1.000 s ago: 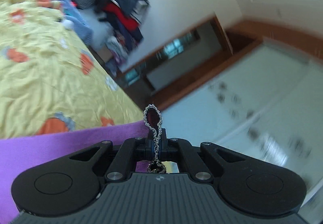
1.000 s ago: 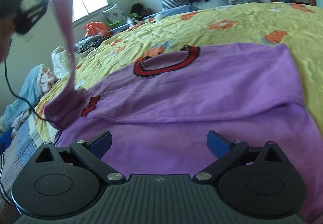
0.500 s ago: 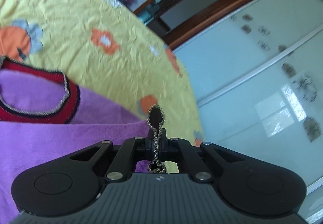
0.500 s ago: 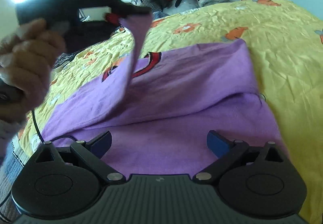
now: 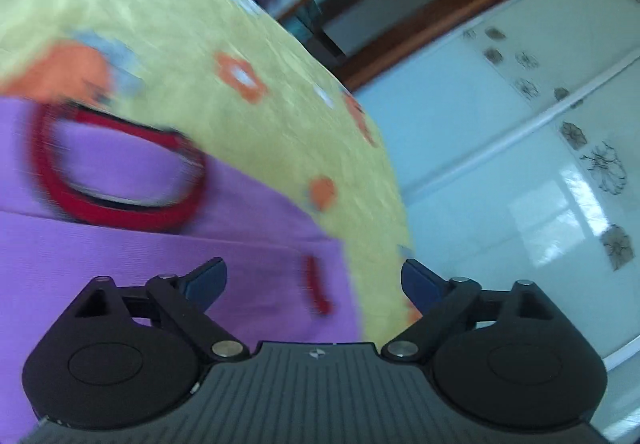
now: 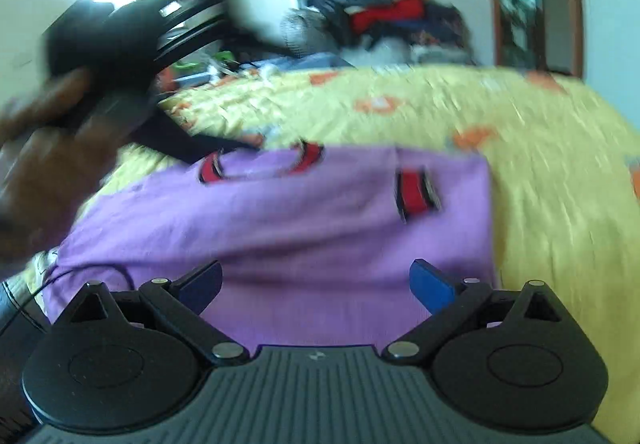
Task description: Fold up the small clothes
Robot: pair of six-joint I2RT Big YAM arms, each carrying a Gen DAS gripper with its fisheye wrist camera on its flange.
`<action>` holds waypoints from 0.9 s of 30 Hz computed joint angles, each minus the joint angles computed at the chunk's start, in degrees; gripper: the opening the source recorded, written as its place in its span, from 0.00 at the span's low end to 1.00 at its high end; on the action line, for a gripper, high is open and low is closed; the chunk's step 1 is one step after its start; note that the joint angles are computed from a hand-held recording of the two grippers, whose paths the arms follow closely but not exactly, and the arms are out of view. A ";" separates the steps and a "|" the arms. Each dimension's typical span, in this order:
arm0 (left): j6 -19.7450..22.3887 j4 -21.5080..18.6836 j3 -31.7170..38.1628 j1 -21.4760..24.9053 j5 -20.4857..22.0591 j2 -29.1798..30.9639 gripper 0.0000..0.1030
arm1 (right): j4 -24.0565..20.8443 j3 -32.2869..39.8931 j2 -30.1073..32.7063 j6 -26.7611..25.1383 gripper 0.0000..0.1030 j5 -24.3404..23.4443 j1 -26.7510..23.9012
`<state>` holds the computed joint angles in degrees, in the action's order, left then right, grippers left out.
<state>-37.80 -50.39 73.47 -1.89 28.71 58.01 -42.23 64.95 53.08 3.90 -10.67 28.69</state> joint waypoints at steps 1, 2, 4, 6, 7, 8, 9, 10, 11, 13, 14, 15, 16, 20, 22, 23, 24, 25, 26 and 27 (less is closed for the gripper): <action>1.45 -2.21 -1.27 2.55 0.07 -2.10 0.89 | 0.12 1.66 2.18 -1.49 0.88 -0.39 -0.30; 2.59 -3.95 -2.81 5.44 0.62 -3.94 0.89 | -0.06 3.46 4.52 -2.39 0.84 -1.09 -0.66; 4.38 -7.17 -5.82 11.91 3.04 -7.06 0.89 | -0.60 6.71 9.16 -3.94 0.83 -5.79 -2.03; 6.77 -9.54 -8.46 17.62 4.45 -9.00 0.88 | -3.42 9.79 13.52 -6.77 0.82 -6.07 -2.20; 8.58 -11.16 -8.95 20.06 4.93 -9.20 0.85 | -5.86 11.40 15.64 -8.99 0.82 -2.30 -1.73; 10.13 -10.45 -10.28 23.14 8.23 -9.91 0.78 | -6.60 11.53 16.56 -11.48 0.81 1.30 -1.22; 11.55 -10.93 -10.61 26.18 11.91 -9.96 0.72 | -4.47 10.28 15.94 -13.32 0.82 0.45 -2.08; 12.80 -12.13 -10.54 28.36 13.93 -9.70 0.69 | -4.88 10.45 16.06 -12.97 0.82 -1.01 -3.05; 14.09 -13.64 -10.06 30.01 14.89 -9.58 0.68 | -5.44 10.70 15.86 -12.56 0.82 -1.04 -3.63; 16.24 -14.84 -9.52 32.33 15.07 -11.00 0.78 | -6.54 10.80 14.61 -12.70 0.82 3.76 -3.48; 18.31 -15.78 -9.04 33.42 13.93 -12.16 0.85 | -6.67 9.96 13.08 -12.47 0.82 3.30 -4.07; 20.55 -16.99 -8.62 34.97 12.97 -13.52 0.87 | -7.05 9.26 11.68 -11.91 0.82 0.98 -5.13; 22.15 -17.54 -8.82 36.69 13.00 -15.30 0.88 | -7.76 8.58 10.46 -11.49 0.83 -2.11 -6.80; 33.32 -24.18 -8.82 48.45 13.18 -20.65 0.99 | -7.16 5.54 6.95 -9.98 0.83 -6.10 -11.25; 38.45 -27.25 -8.72 52.82 14.36 -19.99 0.99 | -6.72 6.14 8.70 -8.05 0.84 -8.54 -14.17; 38.98 -27.80 -8.49 53.44 14.42 -18.90 0.99 | -7.28 7.44 10.67 -6.37 0.84 -10.95 -15.81; 39.11 -28.20 -7.97 53.15 14.90 -17.31 0.99 | -7.72 8.92 12.92 -4.71 0.84 -14.03 -17.36; 39.41 -28.25 -7.46 52.36 15.74 -15.35 0.99 | -8.88 10.74 15.39 -3.46 0.84 -17.31 -18.71; 38.56 -27.25 -7.30 51.66 15.51 -13.84 0.99 | -8.80 12.19 17.65 -1.84 0.84 -20.76 -19.99; 35.83 -25.61 -7.03 50.16 13.49 -12.64 0.99 | -7.91 13.24 19.28 -0.24 0.84 -23.31 -20.91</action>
